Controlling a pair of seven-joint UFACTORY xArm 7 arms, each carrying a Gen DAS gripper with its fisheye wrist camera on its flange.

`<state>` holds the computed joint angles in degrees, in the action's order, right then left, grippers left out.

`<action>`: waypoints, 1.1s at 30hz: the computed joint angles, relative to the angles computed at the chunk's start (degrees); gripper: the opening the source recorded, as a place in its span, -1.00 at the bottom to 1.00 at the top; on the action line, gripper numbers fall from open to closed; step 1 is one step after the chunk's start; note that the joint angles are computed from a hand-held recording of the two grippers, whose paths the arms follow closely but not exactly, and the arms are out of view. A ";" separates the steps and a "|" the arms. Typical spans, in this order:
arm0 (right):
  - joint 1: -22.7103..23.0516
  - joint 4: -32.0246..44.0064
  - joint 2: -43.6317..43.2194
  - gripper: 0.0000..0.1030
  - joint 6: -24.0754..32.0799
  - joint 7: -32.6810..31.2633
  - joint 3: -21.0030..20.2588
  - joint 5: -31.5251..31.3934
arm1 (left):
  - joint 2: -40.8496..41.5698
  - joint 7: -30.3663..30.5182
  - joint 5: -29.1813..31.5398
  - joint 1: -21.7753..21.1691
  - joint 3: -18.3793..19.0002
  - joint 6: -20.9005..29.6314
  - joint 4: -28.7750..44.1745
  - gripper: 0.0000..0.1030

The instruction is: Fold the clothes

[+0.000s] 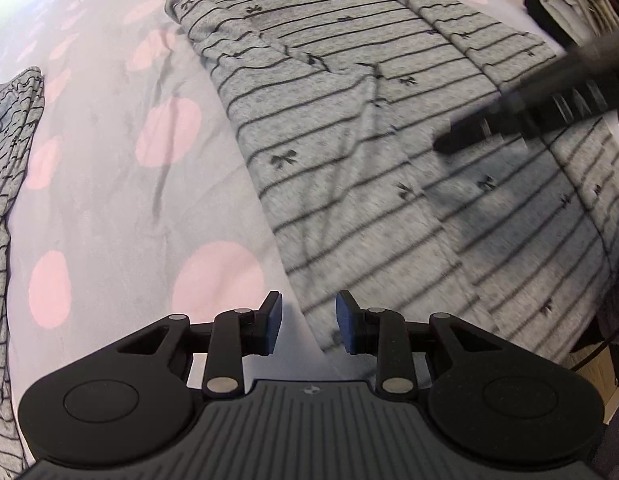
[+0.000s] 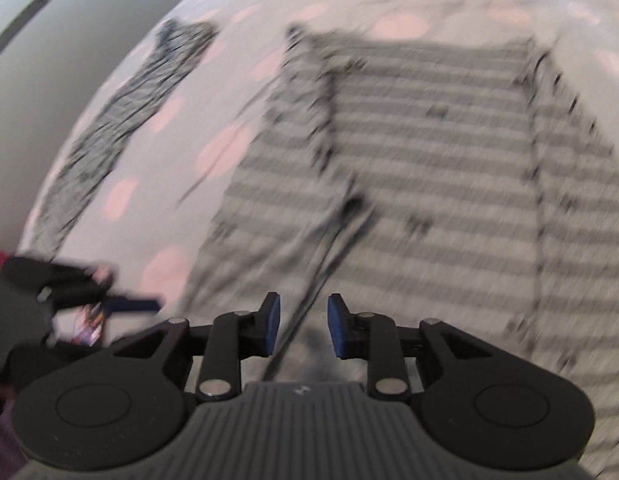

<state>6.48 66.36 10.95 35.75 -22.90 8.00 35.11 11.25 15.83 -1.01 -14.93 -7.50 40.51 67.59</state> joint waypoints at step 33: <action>6.76 -20.90 -13.50 -0.45 -11.11 -26.12 -4.56 15.38 | -0.44 0.81 -15.41 -0.70 -2.90 -1.40 -3.25 -0.87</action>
